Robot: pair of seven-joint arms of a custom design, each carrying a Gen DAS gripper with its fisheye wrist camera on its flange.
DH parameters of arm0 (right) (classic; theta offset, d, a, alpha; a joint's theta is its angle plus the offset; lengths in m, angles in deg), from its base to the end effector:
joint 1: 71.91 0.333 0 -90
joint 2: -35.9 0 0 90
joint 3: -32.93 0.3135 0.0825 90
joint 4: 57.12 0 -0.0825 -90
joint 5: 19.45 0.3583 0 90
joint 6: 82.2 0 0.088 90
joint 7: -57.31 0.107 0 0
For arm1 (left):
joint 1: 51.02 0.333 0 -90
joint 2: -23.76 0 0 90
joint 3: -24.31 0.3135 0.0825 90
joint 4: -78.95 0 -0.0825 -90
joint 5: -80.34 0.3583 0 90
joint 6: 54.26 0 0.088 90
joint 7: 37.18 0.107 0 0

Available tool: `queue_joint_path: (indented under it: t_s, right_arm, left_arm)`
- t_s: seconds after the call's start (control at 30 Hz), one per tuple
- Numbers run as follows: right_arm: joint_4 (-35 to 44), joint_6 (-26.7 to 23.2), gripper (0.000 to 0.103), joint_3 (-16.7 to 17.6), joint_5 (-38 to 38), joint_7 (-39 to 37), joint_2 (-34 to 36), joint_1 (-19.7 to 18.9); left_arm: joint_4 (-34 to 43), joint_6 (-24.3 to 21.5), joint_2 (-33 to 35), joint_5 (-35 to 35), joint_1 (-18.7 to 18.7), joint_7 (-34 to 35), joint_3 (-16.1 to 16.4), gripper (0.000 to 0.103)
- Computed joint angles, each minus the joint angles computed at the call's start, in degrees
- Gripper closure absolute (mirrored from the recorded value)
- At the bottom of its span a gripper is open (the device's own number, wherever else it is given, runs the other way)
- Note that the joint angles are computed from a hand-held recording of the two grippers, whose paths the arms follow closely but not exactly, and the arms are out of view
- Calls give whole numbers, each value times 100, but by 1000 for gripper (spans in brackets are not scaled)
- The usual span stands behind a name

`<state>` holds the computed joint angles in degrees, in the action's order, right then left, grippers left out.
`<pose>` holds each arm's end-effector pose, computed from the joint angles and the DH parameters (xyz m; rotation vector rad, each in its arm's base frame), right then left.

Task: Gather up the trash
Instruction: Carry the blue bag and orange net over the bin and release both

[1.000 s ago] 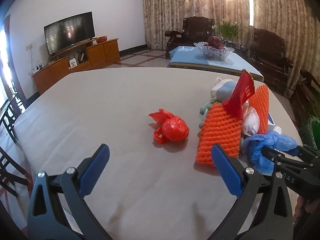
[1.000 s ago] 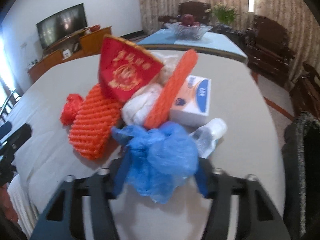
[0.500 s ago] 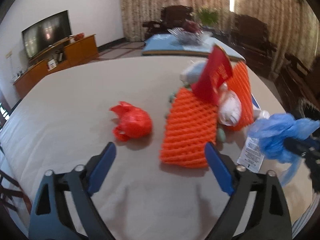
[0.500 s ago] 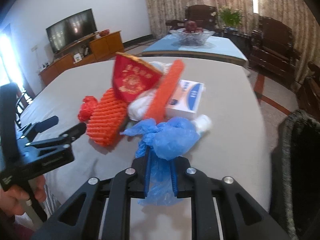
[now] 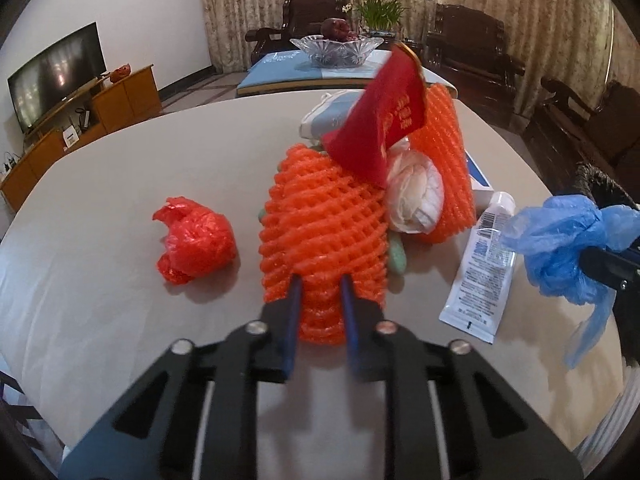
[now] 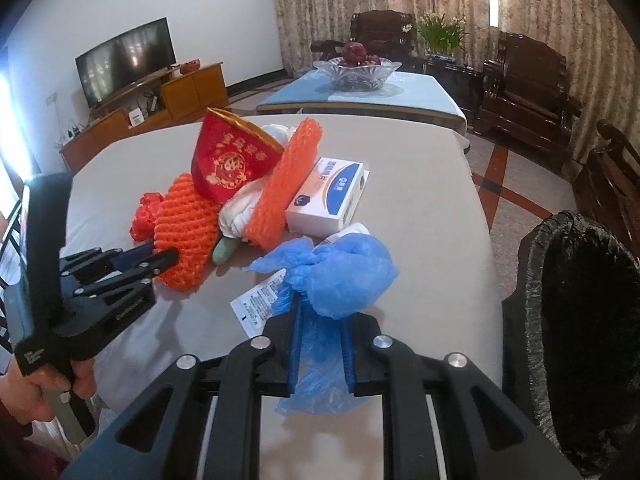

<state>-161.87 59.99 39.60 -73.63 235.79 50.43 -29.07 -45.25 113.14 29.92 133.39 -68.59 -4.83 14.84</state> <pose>0.4130 0.4799 0.4479 -1.7041 1.7676 -0.6114 0.4775 -0.2976 0.4169 -1.5101 2.0579 -0.7605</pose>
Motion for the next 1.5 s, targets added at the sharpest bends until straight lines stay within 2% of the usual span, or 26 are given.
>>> queue_joint_path:
  t_s: [0.13,0.33,0.5,0.67,0.8,0.9,1.13,1.37,1.5]
  right_arm:
    - [-23,-60,86,3,-129,123,-105,38]
    - [-113,-320,86,119,-428,383,-410,40]
    - [-350,-500,86,286,-697,778,-788,-39]
    - [-743,-863,86,525,-846,1139,-1305,-196]
    - [-1258,-1381,86,804,-796,1385,-1909,-377]
    - [-1583,-1739,86,1012,-649,1472,-2308,-536]
    - [-2564,-2506,86,1384,-20,1577,-3457,-938]
    - [-3397,-2499,86,1431,513,1393,-4257,-1396]
    - [-3839,-2354,86,1395,762,1329,-4549,-1658]
  left_arm:
    - [-182,-152,-381,233,14,-311,-54,91]
    - [-701,-481,-1377,589,352,-694,-433,91]
    - [-889,-391,-1910,381,583,-472,-755,91]
    - [-729,-28,-1930,-209,596,76,-1043,91]
    - [-312,295,-1544,-536,463,465,-1277,91]
    - [73,395,-1172,-304,357,365,-1432,91]
    - [1274,452,75,-288,-485,671,-1340,91]
    - [2450,327,1339,-1041,-1146,1629,-1399,91]
    - [3209,58,2065,-1643,-1417,2325,-1520,91]
